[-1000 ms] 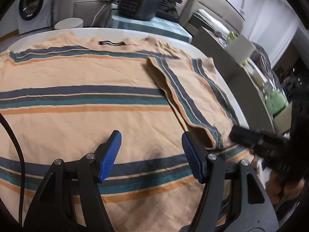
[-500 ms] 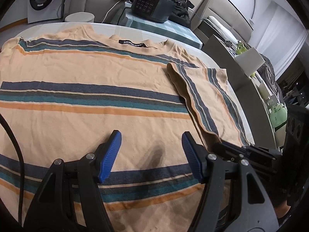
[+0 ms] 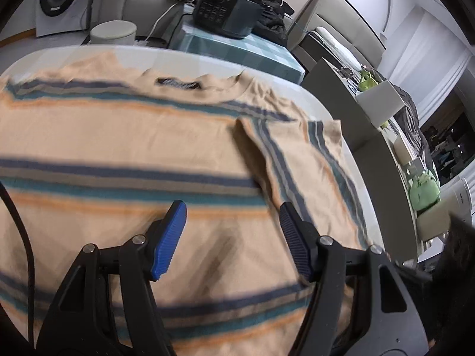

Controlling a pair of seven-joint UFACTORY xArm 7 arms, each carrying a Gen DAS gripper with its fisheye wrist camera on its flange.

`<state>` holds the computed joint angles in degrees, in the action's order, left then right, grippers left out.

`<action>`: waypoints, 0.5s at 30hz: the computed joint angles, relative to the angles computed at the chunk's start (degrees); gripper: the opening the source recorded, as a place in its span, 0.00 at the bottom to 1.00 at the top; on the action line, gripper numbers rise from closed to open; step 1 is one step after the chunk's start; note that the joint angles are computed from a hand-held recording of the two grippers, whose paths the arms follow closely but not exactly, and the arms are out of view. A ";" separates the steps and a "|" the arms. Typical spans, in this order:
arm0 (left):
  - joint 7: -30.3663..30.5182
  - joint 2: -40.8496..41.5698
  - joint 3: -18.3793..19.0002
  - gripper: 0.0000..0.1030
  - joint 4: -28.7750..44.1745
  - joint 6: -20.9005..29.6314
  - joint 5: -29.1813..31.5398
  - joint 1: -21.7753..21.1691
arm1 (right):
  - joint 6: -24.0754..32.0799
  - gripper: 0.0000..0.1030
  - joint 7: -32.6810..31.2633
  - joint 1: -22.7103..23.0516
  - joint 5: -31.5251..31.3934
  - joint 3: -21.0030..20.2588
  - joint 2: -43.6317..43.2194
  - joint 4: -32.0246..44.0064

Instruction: Fold small clothes

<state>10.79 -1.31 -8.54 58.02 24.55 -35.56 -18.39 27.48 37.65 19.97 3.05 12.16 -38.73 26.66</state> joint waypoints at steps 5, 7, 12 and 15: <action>-7.80 12.19 -0.75 0.60 13.12 0.67 9.14 0.03 | 2.36 0.41 2.61 -1.48 -0.39 -0.21 -7.64 -4.55; -12.36 15.78 -0.33 0.60 17.53 0.97 15.55 -0.78 | 3.26 0.41 2.38 -1.20 0.01 -1.15 -10.12 -6.14; -18.00 20.93 0.55 0.09 24.24 2.47 28.53 -2.86 | 4.95 0.41 1.75 -1.41 0.60 -2.35 -14.42 -8.61; -17.37 21.17 -0.25 0.02 24.12 0.80 30.88 -3.01 | 5.59 0.41 1.56 -1.53 1.16 -2.81 -16.74 -9.96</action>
<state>-6.57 19.86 -8.80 82.14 25.35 -4.68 -21.40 33.07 39.21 18.44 4.21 9.35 -55.47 16.70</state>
